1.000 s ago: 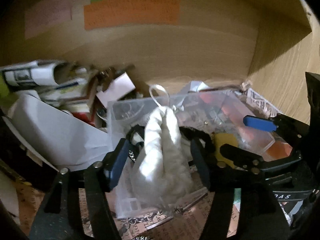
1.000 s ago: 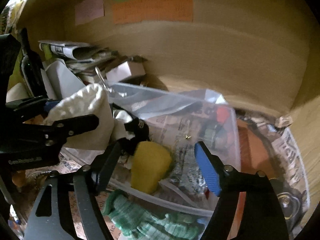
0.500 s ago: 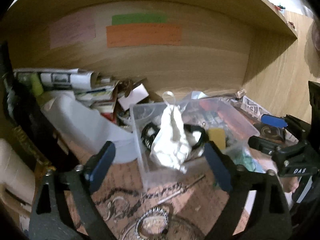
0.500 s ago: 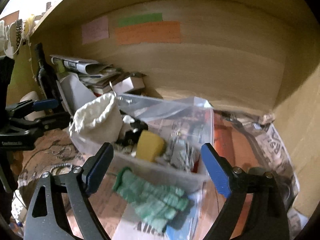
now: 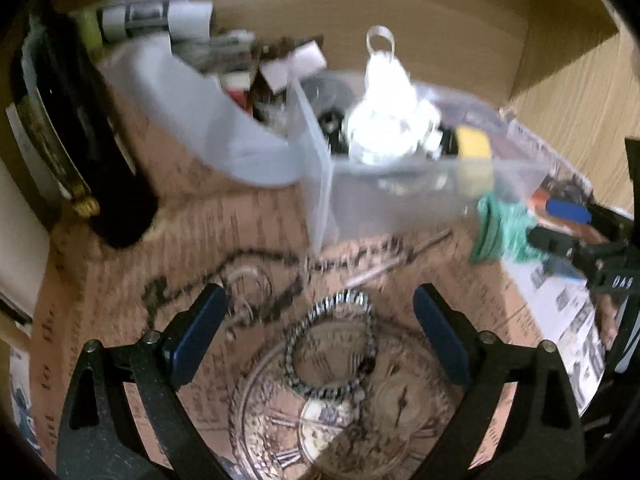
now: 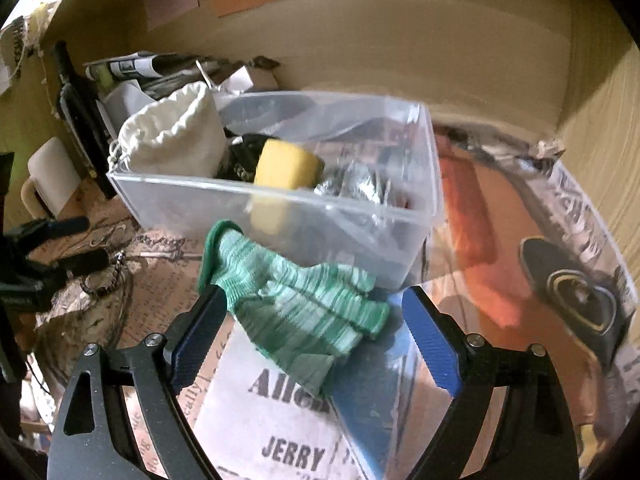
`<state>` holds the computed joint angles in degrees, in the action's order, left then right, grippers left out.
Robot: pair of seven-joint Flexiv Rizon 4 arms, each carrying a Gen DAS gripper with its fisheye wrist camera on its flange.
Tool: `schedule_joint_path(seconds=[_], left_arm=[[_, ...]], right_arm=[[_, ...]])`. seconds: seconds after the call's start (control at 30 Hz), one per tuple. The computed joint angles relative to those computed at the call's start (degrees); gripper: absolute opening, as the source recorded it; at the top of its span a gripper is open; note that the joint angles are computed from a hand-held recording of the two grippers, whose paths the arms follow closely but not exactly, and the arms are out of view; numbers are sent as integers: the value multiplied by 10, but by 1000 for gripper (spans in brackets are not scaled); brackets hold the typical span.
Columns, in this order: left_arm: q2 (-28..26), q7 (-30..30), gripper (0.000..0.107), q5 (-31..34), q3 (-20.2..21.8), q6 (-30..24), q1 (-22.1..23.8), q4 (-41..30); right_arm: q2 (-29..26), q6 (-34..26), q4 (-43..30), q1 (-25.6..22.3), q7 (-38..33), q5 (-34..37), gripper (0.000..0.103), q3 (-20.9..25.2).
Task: Organize soft objects
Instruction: 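Grasp the green knit glove with right tool while left tool grasps the silver chain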
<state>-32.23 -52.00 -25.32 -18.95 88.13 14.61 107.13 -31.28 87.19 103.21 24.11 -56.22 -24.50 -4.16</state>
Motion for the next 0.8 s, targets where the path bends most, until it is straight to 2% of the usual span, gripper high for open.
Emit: schedule_joint_path(seconds=[0.07,0.13,0.17,0.3,0.33,0.43,0.5,0.63,0.8], left_arm=[[-3,-8,96,8,27,-21,-19,-8],[-5,-10,96,9,37,-33,-27,-12],[-6,-10,95,8,40,-38,-29,-13],[-8,-1,77,2,41,-43,-31,-10],[-9,10,76,-9,21,-28,-17,-2],[-12,7,63,-13,14,-9,-12,1],[-9,15,53,-13,-9,12,11,20],[-6,6,40,5,-13,27,17,30],[11,-4,28,17,-45,38,48,60]], right_arm=[[-6,-10,-10,-17,-14,8,87,25],[-10,-21,-18,-26,-24,15,76,41],[-14,-35,-27,-38,-37,21,74,59],[-18,-43,-30,-36,-44,31,61,61],[-18,-42,-28,-35,-45,32,56,59],[-16,-39,-23,-25,-42,29,48,47],[-15,-36,-20,-21,-43,25,43,43],[-12,-29,-13,-19,-47,20,33,40],[-1,-10,5,-11,-42,19,28,32]])
